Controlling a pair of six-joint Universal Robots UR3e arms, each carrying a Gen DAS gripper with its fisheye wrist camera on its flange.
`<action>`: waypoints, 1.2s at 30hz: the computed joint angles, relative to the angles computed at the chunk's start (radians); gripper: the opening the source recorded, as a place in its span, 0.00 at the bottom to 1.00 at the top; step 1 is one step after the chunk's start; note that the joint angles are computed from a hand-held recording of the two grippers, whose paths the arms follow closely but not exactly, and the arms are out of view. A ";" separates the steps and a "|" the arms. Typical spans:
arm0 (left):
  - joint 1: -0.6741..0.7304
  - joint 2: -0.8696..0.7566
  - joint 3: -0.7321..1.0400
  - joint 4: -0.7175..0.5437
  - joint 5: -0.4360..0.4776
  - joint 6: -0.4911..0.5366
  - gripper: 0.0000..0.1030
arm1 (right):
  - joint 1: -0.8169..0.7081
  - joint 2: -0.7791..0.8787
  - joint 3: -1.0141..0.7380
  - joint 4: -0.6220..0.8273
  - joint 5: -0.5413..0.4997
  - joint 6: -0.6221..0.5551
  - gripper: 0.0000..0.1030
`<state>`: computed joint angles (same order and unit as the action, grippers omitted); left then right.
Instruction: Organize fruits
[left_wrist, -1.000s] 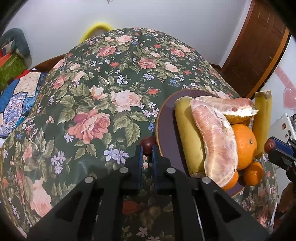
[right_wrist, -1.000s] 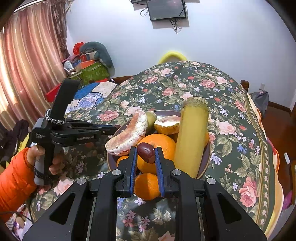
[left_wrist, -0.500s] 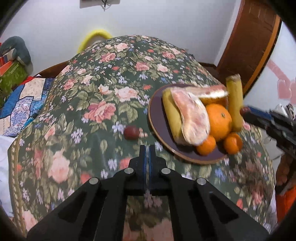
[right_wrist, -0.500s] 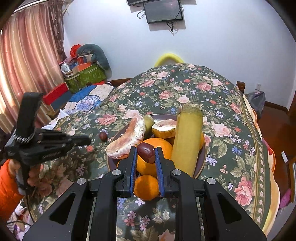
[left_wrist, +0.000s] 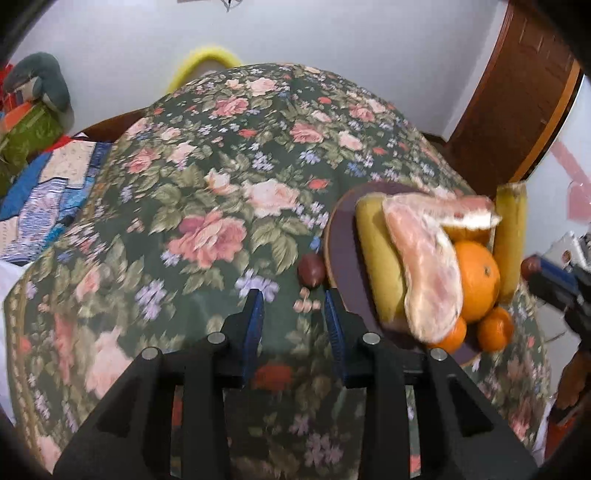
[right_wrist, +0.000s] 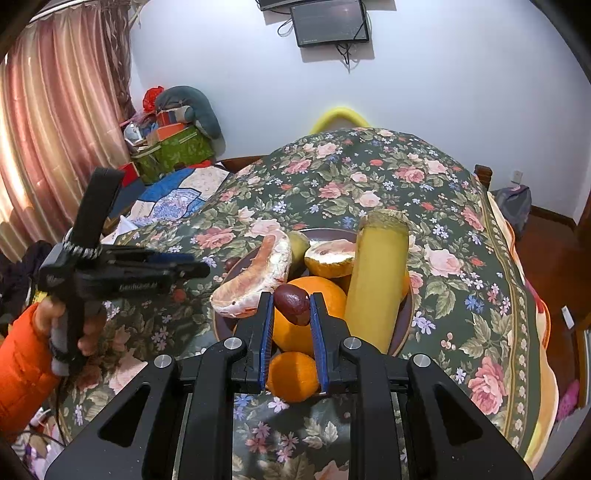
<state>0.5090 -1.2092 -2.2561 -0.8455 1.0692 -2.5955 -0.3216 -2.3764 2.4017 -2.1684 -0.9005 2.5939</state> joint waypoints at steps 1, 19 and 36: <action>-0.007 -0.019 0.009 0.006 -0.002 -0.005 0.32 | 0.004 0.010 0.002 -0.015 -0.004 0.004 0.17; -0.140 -0.185 0.046 0.190 0.134 -0.087 0.28 | -0.024 0.015 0.020 0.000 0.038 -0.024 0.17; -0.137 -0.205 0.075 0.177 0.085 -0.085 0.05 | -0.031 0.025 0.024 -0.019 0.028 -0.027 0.17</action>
